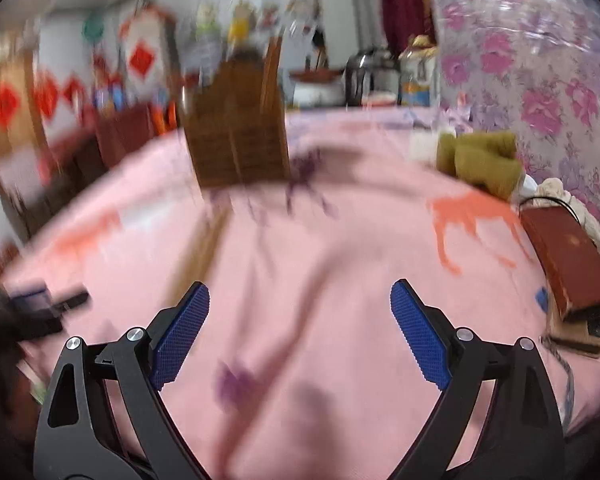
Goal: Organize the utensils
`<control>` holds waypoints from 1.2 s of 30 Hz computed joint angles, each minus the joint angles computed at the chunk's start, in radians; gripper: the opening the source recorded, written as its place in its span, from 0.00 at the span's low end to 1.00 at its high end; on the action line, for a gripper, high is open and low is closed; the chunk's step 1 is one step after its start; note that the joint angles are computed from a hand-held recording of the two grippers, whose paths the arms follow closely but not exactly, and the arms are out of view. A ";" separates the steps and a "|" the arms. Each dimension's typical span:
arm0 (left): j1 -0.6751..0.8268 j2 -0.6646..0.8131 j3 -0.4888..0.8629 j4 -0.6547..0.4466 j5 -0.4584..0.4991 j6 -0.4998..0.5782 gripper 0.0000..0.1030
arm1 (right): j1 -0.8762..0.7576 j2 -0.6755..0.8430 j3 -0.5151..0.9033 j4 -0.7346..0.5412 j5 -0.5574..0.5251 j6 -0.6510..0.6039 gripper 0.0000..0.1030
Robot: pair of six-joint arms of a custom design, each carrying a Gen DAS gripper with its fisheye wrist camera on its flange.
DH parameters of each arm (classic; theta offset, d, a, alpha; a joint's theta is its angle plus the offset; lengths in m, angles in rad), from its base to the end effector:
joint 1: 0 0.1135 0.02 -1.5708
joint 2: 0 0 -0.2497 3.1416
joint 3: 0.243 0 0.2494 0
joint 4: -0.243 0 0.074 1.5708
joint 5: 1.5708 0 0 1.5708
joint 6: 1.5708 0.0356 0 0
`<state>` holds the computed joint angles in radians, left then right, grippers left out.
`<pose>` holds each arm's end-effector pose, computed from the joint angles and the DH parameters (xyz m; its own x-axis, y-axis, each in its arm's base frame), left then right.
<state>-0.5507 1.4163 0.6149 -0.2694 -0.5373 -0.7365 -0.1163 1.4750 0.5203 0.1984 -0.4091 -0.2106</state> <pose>0.2168 -0.1118 0.1363 -0.7155 -0.2378 -0.6569 -0.3242 0.9459 0.0107 0.2624 -0.0164 0.1260 -0.6287 -0.1196 -0.7684 -0.3194 0.9406 0.1149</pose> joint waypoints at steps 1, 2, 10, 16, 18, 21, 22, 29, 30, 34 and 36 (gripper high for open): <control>-0.020 0.013 0.008 0.005 -0.018 0.010 0.94 | -0.017 0.010 0.013 -0.009 -0.022 0.004 0.86; -0.037 0.019 0.015 0.006 -0.037 0.014 0.94 | -0.034 0.014 0.023 -0.001 -0.047 0.013 0.86; -0.177 0.112 0.057 0.044 -0.088 0.091 0.94 | -0.034 0.025 0.007 0.013 -0.065 0.006 0.86; -0.224 0.215 0.124 0.066 -0.105 0.151 0.94 | -0.024 0.037 0.014 -0.002 -0.062 0.003 0.86; -0.211 0.210 0.116 0.085 -0.083 0.164 0.94 | -0.023 0.043 0.019 -0.007 -0.061 0.003 0.86; -0.191 0.191 0.094 0.119 -0.033 0.177 0.94 | -0.023 0.052 0.025 -0.012 -0.060 0.003 0.86; -0.181 0.192 0.095 0.127 -0.020 0.187 0.94 | -0.021 0.055 0.027 -0.014 -0.059 0.002 0.86; -0.122 0.212 0.101 0.174 0.061 0.192 0.96 | -0.015 0.059 0.027 -0.016 -0.056 -0.001 0.86; -0.111 0.213 0.102 0.174 0.065 0.183 0.96 | -0.016 0.060 0.027 -0.016 -0.056 -0.002 0.86; -0.058 0.199 0.094 0.135 0.026 0.114 0.96 | -0.015 0.059 0.022 -0.007 -0.058 -0.004 0.86; -0.019 0.171 0.060 0.160 0.058 0.100 0.96 | -0.013 0.058 0.018 -0.001 -0.058 -0.006 0.86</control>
